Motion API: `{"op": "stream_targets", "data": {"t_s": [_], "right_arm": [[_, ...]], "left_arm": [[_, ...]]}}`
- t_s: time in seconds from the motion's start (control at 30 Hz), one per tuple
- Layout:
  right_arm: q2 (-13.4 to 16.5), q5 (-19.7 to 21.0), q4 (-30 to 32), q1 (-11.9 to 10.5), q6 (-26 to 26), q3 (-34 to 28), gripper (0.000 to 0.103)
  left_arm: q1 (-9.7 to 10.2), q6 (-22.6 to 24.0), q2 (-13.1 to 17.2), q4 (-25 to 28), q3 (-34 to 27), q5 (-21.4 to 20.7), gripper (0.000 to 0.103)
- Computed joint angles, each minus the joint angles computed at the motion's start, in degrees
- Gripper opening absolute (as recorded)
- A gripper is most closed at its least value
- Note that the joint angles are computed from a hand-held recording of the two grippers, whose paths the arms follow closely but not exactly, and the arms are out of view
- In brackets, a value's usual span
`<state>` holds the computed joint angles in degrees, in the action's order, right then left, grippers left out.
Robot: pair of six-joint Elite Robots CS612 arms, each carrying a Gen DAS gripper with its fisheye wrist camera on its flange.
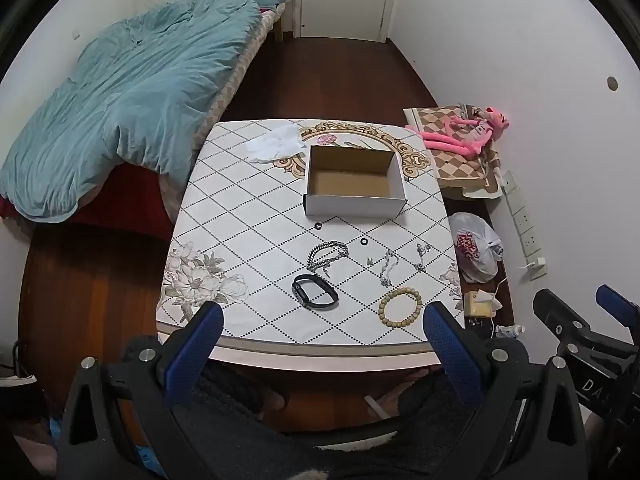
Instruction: Organize jewelry
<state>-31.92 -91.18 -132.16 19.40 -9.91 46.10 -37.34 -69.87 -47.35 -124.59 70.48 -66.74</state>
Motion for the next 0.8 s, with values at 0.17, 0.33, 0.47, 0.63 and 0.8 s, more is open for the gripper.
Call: {"op": "stream_targets", "data": {"t_s": [0.17,0.33,0.47,0.63,0.8], "right_arm": [[-0.09,-0.25,-0.17,-0.04,-0.09,0.13,0.103],[-0.16,-0.02,-0.25,-0.1,-0.06,0.23,0.103],[-0.16,-0.02,-0.23,0.0,0.04,0.31,0.103],[0.1,0.02,0.31,-0.02,-0.19,-0.27,0.103],[0.14,-0.06,0.11,-0.07,-0.05,-0.24,0.103]], "left_arm": [[0.07,0.06,0.27,0.15,-0.38,0.07,0.102],[-0.11,0.05,-0.38,-0.3,0.51,0.24,0.102],[-0.14,0.06,-0.44,-0.23,0.51,0.14,0.102],[-0.18,0.0,-0.4,-0.23,0.46,0.19,0.102],[-0.12,0.12,-0.18,0.15,-0.09,0.01,0.102]]}}
